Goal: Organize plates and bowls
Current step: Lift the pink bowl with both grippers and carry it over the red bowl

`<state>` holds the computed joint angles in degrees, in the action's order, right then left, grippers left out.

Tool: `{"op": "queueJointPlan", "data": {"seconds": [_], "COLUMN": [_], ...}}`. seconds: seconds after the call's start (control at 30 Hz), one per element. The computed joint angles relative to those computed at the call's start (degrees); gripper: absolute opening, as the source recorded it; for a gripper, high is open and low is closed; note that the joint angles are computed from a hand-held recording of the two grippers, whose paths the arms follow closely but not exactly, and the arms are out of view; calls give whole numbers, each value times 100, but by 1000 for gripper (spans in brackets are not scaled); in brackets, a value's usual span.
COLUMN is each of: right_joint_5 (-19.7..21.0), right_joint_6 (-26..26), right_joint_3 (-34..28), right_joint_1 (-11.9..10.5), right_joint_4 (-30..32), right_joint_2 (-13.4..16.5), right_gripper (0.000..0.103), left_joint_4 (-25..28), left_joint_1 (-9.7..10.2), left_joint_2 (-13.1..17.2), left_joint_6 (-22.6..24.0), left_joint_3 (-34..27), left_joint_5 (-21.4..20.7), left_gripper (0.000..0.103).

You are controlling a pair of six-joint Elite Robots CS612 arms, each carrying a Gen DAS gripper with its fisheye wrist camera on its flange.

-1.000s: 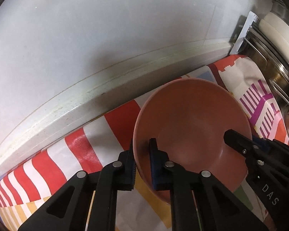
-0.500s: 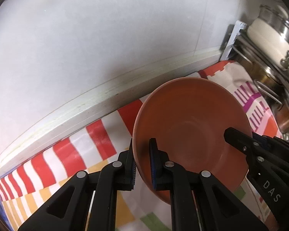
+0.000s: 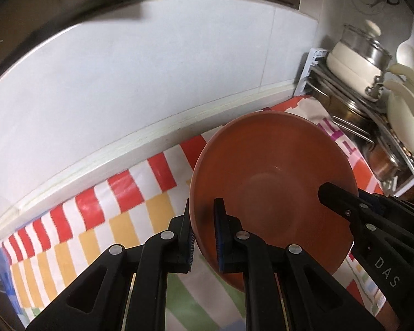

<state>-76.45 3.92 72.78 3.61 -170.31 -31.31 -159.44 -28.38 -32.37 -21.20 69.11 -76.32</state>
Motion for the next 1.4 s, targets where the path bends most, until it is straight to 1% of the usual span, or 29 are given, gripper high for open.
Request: {"op": "queueJointPlan", "data": {"seconds": [0.13,0.33,0.67,0.9,1.13,1.4], "right_joint_5": [5,71,112,113,80,37], "right_joint_6": [-46,-130,-379,-465,-487,-519], "right_joint_3": [429,959,1751,2139,2480,2720], "right_joint_1": [11,2,32,50,66,97], "right_joint_4": [-240,-554,-928,-1094,-1236,-1217], "right_joint_2": [-249,-539,-918,-1092,-1244,-1328], "right_gripper": [13,13,14,14,14,14], "left_joint_4": [-237,-535,-875,-1076,-1173,-1070], "left_joint_1": [-62,-136,-283,-400,-480,-520], "left_joint_2": [-272,-619,-1013,-1193,-1322,-1375], "left_joint_6": [-123,-252,-520,-587,-709,-698], "left_joint_3": [489,1126,1915,2291,2567,2768], "left_joint_5": [30,71,176,241,174,61], "left_gripper": [13,13,13,13,14,15]}}
